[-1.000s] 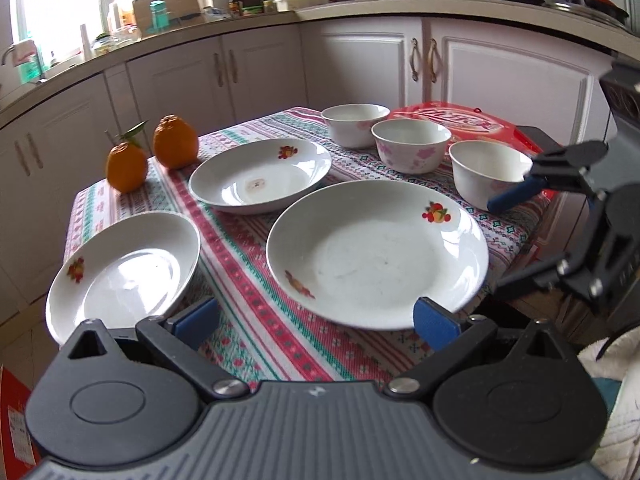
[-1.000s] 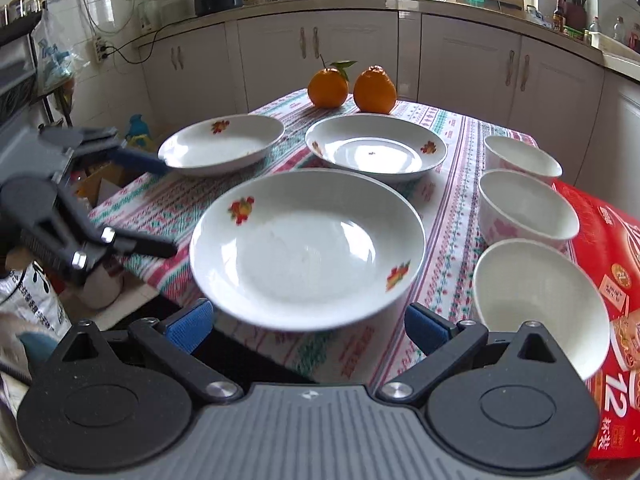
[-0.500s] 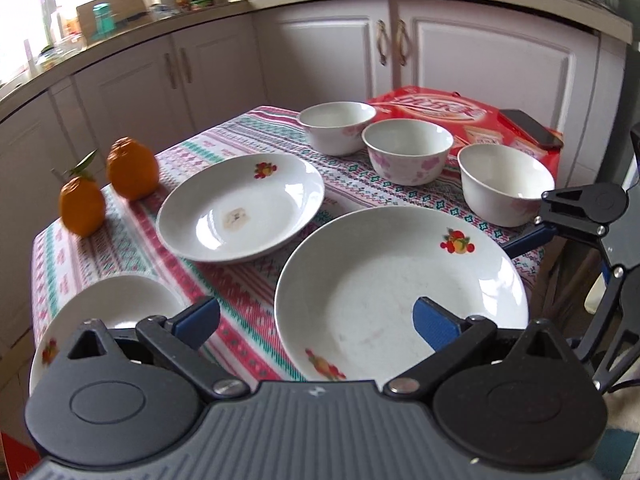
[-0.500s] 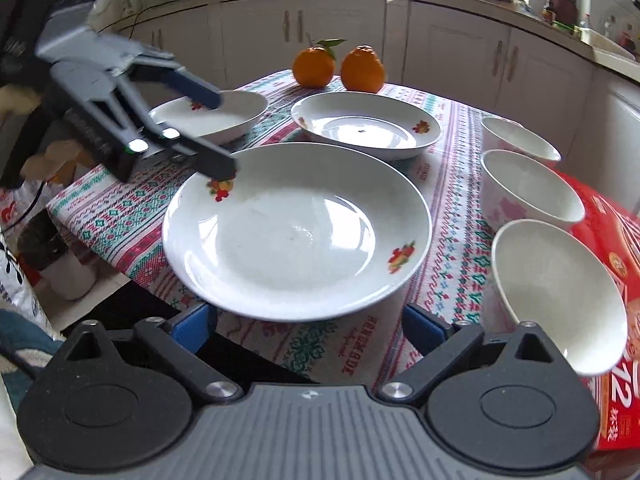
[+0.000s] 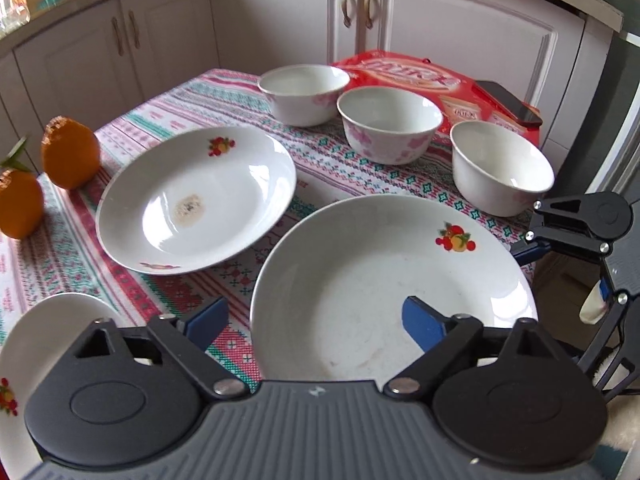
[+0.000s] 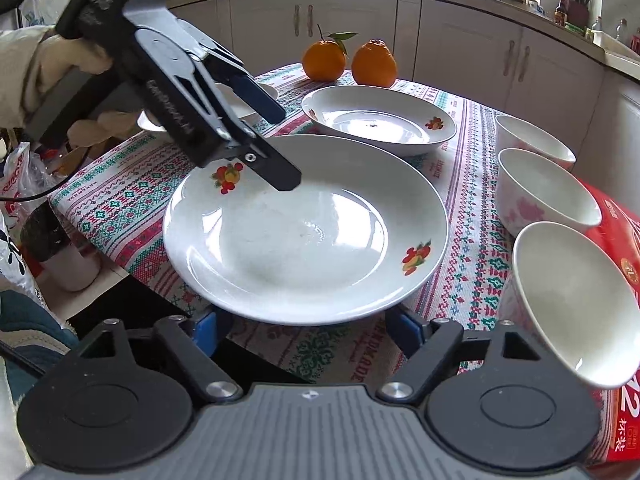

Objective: Organize plates and bowls
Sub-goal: 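Reach the left tool to a white plate and grasp its rim, then lift the gripped white plate off the table with the left tool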

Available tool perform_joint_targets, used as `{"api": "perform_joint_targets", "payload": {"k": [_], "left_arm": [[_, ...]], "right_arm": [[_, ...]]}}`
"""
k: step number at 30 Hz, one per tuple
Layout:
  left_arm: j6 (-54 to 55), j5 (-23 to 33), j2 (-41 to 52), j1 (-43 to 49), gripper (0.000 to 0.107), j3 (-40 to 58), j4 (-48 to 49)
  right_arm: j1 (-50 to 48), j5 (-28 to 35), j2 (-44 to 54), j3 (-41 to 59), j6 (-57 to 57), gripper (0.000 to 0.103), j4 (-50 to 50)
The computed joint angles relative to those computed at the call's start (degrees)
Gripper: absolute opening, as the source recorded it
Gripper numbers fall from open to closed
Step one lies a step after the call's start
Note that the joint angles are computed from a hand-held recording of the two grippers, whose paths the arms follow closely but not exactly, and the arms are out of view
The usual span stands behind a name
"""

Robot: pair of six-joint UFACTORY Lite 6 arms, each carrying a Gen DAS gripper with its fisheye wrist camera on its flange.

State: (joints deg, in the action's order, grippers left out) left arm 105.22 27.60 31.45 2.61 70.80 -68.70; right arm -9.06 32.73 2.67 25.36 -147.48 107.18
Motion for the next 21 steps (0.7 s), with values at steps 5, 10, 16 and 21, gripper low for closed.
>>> {"api": "perform_joint_targets", "payload": {"k": [5, 10, 16, 21], "left_arm": [[-15.4, 2.6, 5.6, -1.1, 0.082, 8.9, 15.3], [-26.9, 8.7, 11.2, -1.8, 0.072, 18.4, 27.3], [-33.1, 15.6, 16.6, -1.8, 0.070, 27.8, 33.6], [-36.1, 20.8, 20.4, -1.6, 0.070, 34.5, 36.6]], "right_arm": [[-0.4, 0.8, 0.7, 0.2, -0.8, 0.087, -0.1], [-0.3, 1.2, 0.9, 0.2, -1.7, 0.087, 0.5], [-0.3, 1.8, 0.9, -0.3, -2.7, 0.087, 1.6], [-0.7, 2.3, 1.2, -0.1, -2.8, 0.087, 1.0]]}}
